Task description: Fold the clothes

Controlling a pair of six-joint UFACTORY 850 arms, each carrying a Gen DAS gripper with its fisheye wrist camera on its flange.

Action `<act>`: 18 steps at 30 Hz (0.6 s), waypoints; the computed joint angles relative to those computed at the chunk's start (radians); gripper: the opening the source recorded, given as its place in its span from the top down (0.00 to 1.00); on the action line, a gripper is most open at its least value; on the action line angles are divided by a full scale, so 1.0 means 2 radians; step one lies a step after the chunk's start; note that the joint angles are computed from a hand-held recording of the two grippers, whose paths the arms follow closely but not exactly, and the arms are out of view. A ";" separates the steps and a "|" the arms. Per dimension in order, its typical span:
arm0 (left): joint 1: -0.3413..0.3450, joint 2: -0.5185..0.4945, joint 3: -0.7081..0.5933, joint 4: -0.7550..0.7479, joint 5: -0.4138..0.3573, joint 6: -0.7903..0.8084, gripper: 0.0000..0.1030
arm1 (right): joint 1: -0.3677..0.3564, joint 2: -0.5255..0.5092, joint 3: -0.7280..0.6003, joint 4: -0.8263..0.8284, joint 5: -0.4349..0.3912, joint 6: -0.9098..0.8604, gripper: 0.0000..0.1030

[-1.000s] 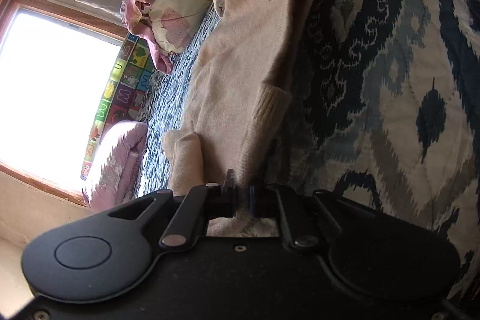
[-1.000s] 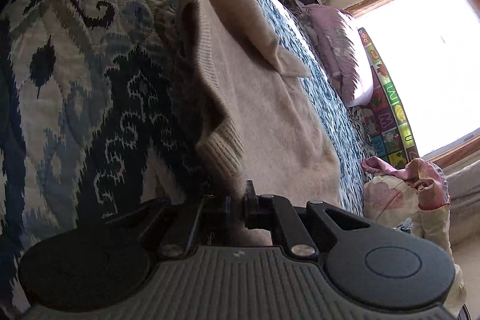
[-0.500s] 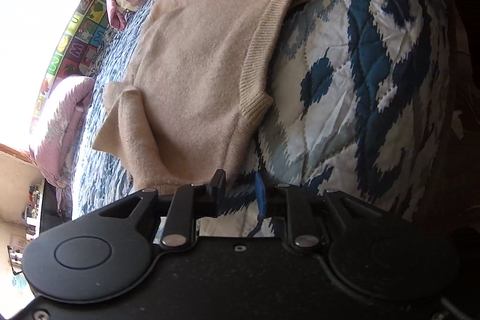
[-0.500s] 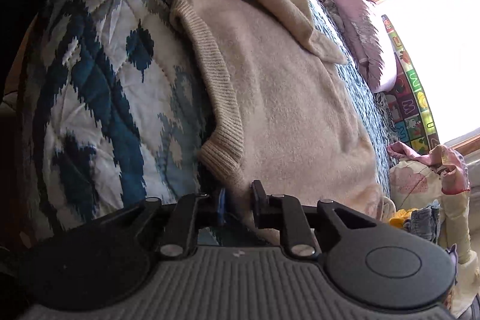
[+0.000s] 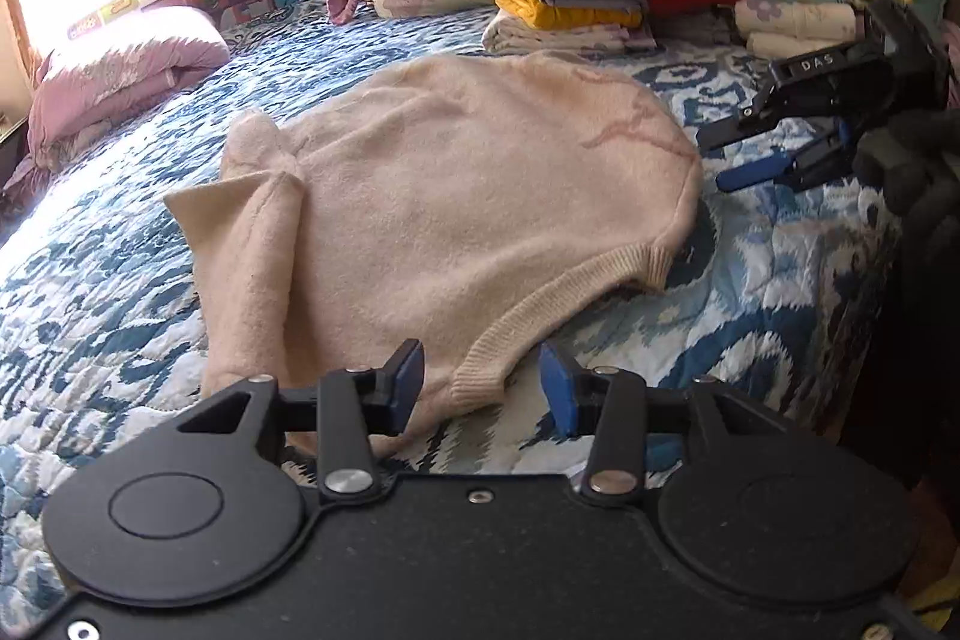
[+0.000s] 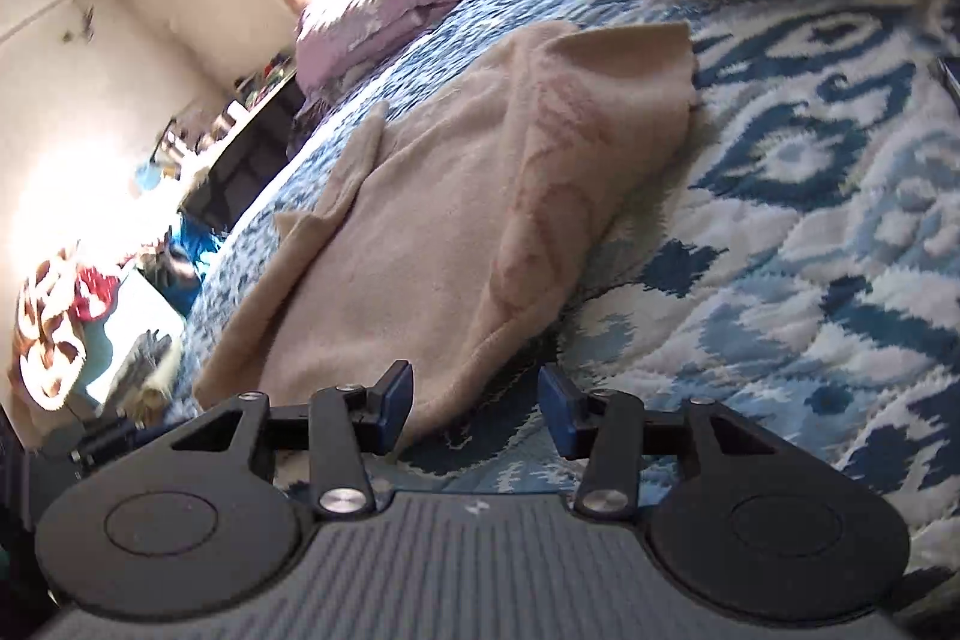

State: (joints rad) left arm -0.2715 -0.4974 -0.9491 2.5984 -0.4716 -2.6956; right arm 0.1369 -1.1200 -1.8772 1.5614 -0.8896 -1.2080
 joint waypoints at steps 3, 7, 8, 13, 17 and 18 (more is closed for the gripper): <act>-0.004 -0.016 -0.015 0.018 -0.004 -0.069 0.59 | -0.002 -0.043 -0.030 0.060 -0.035 0.088 0.39; -0.013 -0.036 -0.041 0.008 0.010 -0.078 0.59 | 0.007 -0.070 -0.019 0.179 -0.080 0.108 0.38; -0.015 -0.041 -0.048 -0.001 0.014 -0.066 0.59 | 0.010 -0.069 -0.008 0.210 -0.082 0.091 0.40; -0.019 -0.058 -0.069 -0.021 0.010 -0.061 0.59 | 0.010 -0.090 0.002 0.332 -0.141 0.080 0.44; -0.023 -0.073 -0.092 -0.019 0.010 -0.059 0.60 | 0.001 -0.091 0.002 0.381 -0.166 0.015 0.44; -0.026 -0.079 -0.102 -0.024 0.013 -0.046 0.60 | -0.002 -0.094 -0.006 0.381 -0.165 0.002 0.44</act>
State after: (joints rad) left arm -0.3229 -0.6547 -1.1531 2.5510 -0.4455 -2.7873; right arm 0.1337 -1.3081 -1.8894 2.3229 -1.2198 -1.2038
